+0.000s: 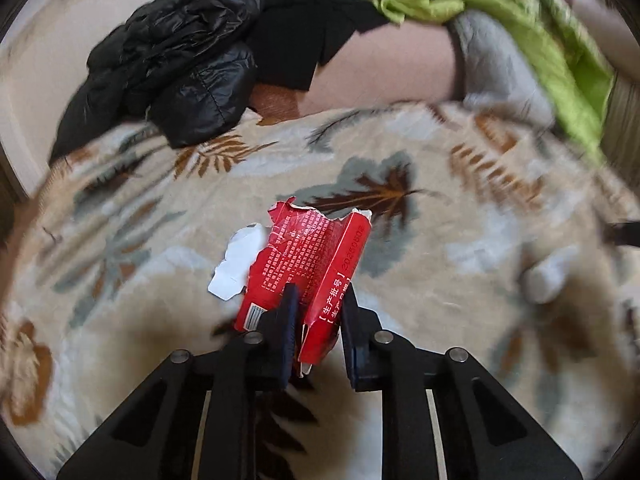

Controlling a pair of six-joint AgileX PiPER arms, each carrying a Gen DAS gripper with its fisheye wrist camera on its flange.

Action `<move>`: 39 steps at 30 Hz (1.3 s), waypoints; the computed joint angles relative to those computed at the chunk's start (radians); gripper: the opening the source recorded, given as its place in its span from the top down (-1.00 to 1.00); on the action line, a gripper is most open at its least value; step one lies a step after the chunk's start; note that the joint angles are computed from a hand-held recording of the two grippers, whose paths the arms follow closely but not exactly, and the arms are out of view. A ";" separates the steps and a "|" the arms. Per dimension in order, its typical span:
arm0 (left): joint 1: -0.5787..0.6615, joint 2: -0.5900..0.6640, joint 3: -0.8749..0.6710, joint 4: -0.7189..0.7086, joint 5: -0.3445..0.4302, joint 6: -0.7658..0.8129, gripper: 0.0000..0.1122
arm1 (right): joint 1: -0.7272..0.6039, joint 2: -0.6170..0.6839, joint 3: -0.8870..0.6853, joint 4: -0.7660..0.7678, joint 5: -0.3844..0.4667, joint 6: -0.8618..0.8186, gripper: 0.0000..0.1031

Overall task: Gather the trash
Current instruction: 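Grasp the red toothpaste box and tube with the left gripper while the right gripper grasps the white spray bottle, then lift the red toothpaste items with the left gripper while the right gripper lifts the spray bottle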

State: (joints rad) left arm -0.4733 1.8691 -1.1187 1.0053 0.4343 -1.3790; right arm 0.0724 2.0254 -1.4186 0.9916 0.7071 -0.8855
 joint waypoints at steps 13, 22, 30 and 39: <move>-0.088 -0.321 0.320 0.248 -0.147 -0.456 0.67 | 0.032 0.179 -0.168 -0.047 0.259 0.051 -0.09; -0.188 -0.349 0.352 0.256 -0.070 -0.526 0.67 | 0.164 0.025 0.072 -0.127 -0.014 -0.050 0.20; -0.454 -0.352 0.321 0.207 0.234 -0.590 0.67 | 0.185 -0.208 0.380 0.023 -0.234 -0.137 0.30; -0.778 -0.251 0.172 0.107 0.712 -0.659 0.67 | 0.164 -0.630 0.751 0.304 -0.375 -0.363 0.30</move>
